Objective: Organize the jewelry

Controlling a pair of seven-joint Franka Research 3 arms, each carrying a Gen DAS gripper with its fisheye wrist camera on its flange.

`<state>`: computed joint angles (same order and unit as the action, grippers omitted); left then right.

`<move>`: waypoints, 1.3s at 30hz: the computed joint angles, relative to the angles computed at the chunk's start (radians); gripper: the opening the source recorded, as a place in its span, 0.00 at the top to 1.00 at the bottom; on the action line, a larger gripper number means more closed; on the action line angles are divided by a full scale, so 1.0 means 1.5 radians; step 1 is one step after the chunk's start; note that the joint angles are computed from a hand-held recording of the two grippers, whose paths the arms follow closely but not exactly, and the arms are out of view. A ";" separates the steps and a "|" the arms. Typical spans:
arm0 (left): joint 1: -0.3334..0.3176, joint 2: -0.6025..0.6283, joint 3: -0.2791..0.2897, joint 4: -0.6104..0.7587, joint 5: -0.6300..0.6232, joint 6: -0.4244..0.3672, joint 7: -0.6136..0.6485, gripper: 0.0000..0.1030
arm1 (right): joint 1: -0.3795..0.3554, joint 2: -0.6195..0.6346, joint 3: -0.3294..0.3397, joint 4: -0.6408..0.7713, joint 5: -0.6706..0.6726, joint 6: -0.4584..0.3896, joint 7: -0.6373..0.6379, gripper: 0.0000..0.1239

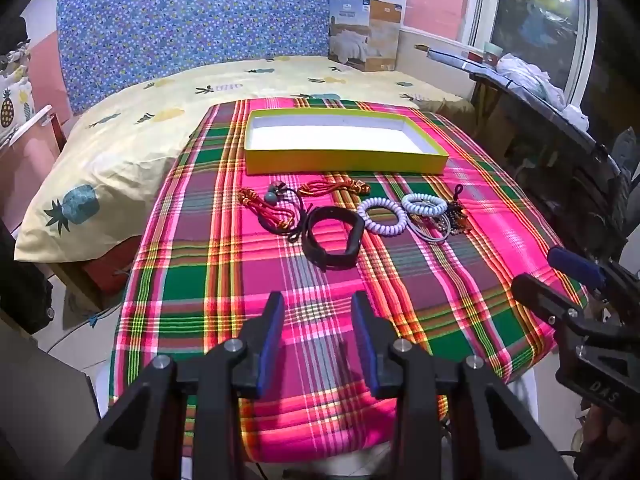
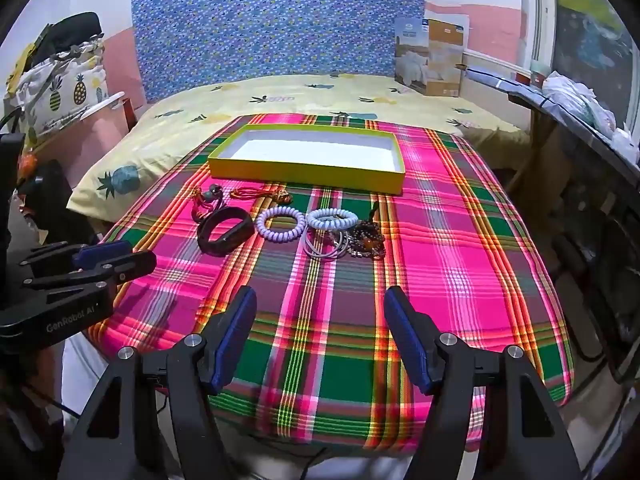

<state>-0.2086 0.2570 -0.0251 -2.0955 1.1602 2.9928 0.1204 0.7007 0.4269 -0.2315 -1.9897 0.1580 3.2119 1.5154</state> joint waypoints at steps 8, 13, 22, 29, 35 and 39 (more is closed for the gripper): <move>0.000 0.006 -0.002 0.002 -0.033 -0.001 0.035 0.65 | 0.003 0.000 -0.004 0.001 -0.003 -0.003 0.003 0.46; -0.004 0.006 0.002 0.002 -0.038 0.001 0.039 0.65 | 0.015 -0.002 -0.012 -0.003 -0.004 -0.002 0.008 0.46; -0.007 0.007 0.005 0.002 -0.047 0.002 0.052 0.65 | -0.005 -0.001 0.006 0.008 -0.014 -0.011 0.006 0.46; -0.008 0.007 0.006 0.002 -0.052 0.003 0.057 0.65 | -0.015 0.002 0.014 0.012 -0.020 -0.014 0.009 0.46; -0.009 0.008 0.007 0.003 -0.053 0.003 0.058 0.65 | -0.015 0.001 0.014 0.011 -0.022 -0.013 0.011 0.46; -0.009 0.008 0.006 0.003 -0.055 0.004 0.059 0.65 | -0.016 0.001 0.015 0.011 -0.022 -0.013 0.011 0.46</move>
<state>-0.2216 0.2686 -0.0157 -2.0916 1.0781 2.9983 0.2092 0.6761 0.4288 -0.2095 -1.9726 0.1251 3.1918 1.5324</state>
